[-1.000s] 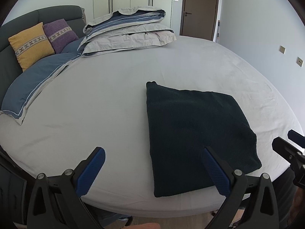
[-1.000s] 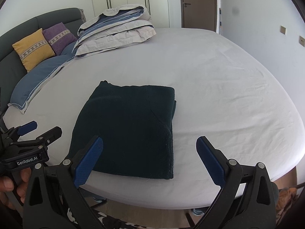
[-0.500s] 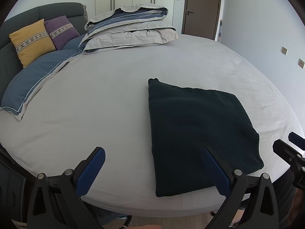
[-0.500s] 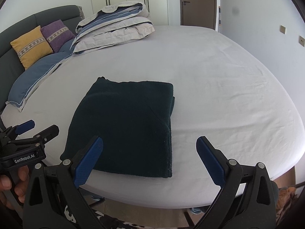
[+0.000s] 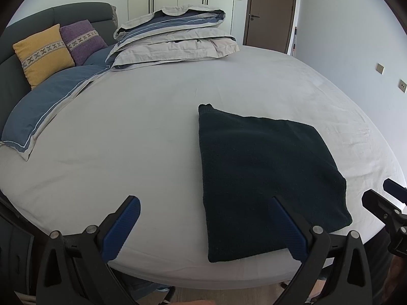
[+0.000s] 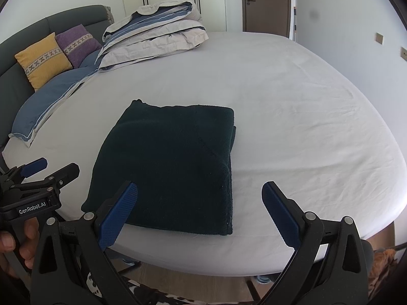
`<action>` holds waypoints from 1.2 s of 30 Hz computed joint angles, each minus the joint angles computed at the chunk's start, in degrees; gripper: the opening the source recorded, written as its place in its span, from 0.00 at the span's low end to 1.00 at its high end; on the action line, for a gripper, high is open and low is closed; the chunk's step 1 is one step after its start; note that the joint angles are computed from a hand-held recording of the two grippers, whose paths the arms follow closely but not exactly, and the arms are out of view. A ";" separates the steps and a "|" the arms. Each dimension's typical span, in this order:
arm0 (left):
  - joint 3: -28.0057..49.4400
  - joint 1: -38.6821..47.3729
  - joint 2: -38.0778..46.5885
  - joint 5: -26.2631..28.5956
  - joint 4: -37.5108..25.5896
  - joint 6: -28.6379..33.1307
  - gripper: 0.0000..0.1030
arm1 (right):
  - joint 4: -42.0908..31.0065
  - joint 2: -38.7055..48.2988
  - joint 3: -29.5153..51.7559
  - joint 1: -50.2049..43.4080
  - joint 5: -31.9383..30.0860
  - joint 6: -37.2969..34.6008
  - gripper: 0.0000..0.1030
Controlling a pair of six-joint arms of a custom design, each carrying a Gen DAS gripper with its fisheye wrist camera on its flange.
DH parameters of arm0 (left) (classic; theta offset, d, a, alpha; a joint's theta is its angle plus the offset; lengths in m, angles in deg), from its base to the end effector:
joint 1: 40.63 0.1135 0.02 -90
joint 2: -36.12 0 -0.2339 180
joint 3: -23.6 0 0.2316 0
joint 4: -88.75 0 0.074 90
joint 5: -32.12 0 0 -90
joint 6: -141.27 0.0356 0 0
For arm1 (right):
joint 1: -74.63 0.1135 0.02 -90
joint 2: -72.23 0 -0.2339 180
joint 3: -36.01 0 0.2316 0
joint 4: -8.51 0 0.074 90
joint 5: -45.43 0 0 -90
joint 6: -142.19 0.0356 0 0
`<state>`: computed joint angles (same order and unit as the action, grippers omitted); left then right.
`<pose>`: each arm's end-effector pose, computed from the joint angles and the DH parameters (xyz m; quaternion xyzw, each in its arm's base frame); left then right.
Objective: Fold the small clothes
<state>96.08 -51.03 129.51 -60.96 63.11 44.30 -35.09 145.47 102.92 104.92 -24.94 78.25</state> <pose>0.3205 -0.0569 0.1848 0.0178 0.9285 -0.0312 0.3695 0.2236 0.1168 0.2296 0.0242 0.9273 0.0182 0.3732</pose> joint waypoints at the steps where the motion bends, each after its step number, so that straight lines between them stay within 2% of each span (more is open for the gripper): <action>1: 0.03 0.02 0.01 0.05 -0.05 0.00 1.00 | 0.01 0.09 0.04 -0.01 -0.05 -0.01 0.97; 36: -0.47 0.10 -0.11 0.04 0.17 -0.07 1.00 | -0.12 0.21 -0.51 0.77 -0.08 0.88 0.97</action>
